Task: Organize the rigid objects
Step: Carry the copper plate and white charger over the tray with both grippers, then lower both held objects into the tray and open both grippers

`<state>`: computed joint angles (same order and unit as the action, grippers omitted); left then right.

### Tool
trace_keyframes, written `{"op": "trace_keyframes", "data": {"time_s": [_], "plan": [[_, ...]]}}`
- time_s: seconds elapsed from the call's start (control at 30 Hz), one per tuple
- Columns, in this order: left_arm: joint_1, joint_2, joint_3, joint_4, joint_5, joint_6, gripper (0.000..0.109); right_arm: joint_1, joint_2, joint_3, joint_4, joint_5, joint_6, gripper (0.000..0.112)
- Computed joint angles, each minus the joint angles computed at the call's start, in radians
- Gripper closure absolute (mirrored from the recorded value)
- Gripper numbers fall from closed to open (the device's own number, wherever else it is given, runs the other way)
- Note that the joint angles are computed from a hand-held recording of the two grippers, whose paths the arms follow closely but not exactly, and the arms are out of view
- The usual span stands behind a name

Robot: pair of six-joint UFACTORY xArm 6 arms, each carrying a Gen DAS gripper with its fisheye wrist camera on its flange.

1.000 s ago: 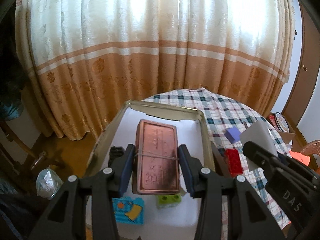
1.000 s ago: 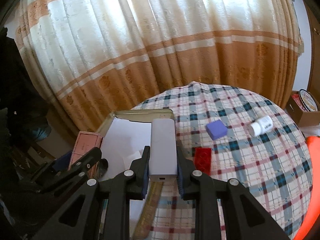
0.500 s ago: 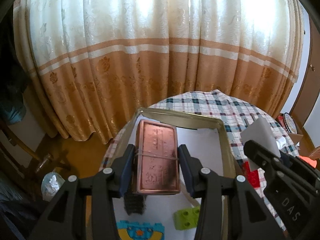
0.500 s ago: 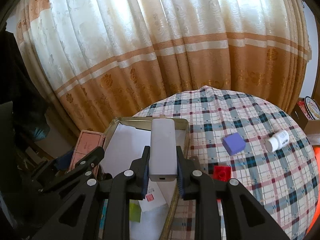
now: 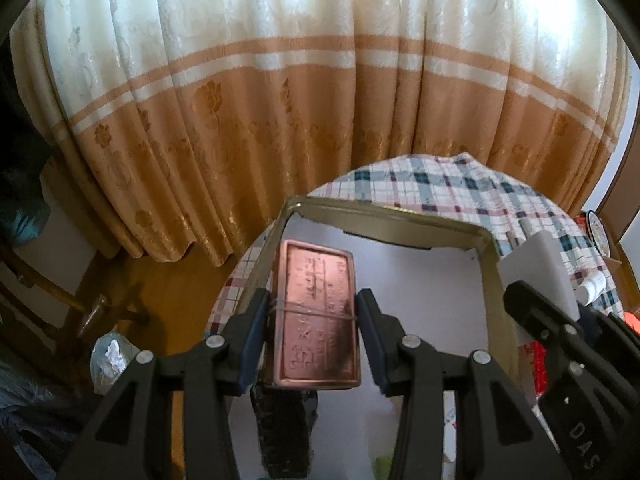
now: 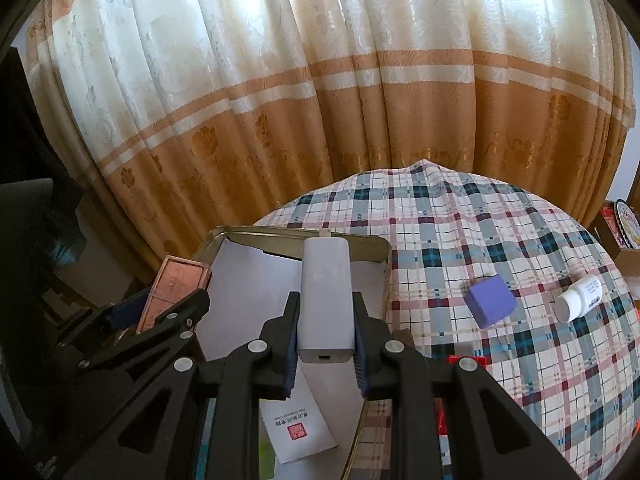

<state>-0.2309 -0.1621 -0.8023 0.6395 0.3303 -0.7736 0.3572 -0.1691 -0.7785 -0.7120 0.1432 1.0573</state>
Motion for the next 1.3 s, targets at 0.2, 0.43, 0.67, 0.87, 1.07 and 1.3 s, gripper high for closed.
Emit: {"op": "trace_keyframes", "data": {"time_s": [0.2, 0.43, 0.67, 0.87, 1.07, 1.3], "plan": [[-0.008, 0.051, -0.039, -0.028, 0.047, 0.028, 0.065, 0.008, 0.051, -0.028, 0.137, 0.007, -0.13, 0.087], [-0.015, 0.089, -0.078, -0.115, 0.089, 0.116, 0.065, 0.024, 0.098, -0.056, 0.267, 0.031, -0.263, 0.087], [-0.019, 0.129, -0.113, -0.246, 0.139, 0.229, 0.065, 0.04, 0.115, -0.058, 0.425, 0.037, -0.409, 0.087], [-0.024, 0.116, -0.111, -0.246, 0.154, 0.22, 0.055, 0.055, 0.114, -0.035, 0.64, -0.011, -0.588, 0.087], [-0.015, 0.041, -0.063, -0.274, 0.126, 0.167, 0.016, 0.057, 0.042, 0.031, 0.761, -0.091, -0.67, 0.075], [-0.039, -0.056, 0.024, -0.058, 0.058, -0.033, 0.008, -0.034, -0.082, 0.168, 0.407, -0.212, -0.298, 0.047]]}}
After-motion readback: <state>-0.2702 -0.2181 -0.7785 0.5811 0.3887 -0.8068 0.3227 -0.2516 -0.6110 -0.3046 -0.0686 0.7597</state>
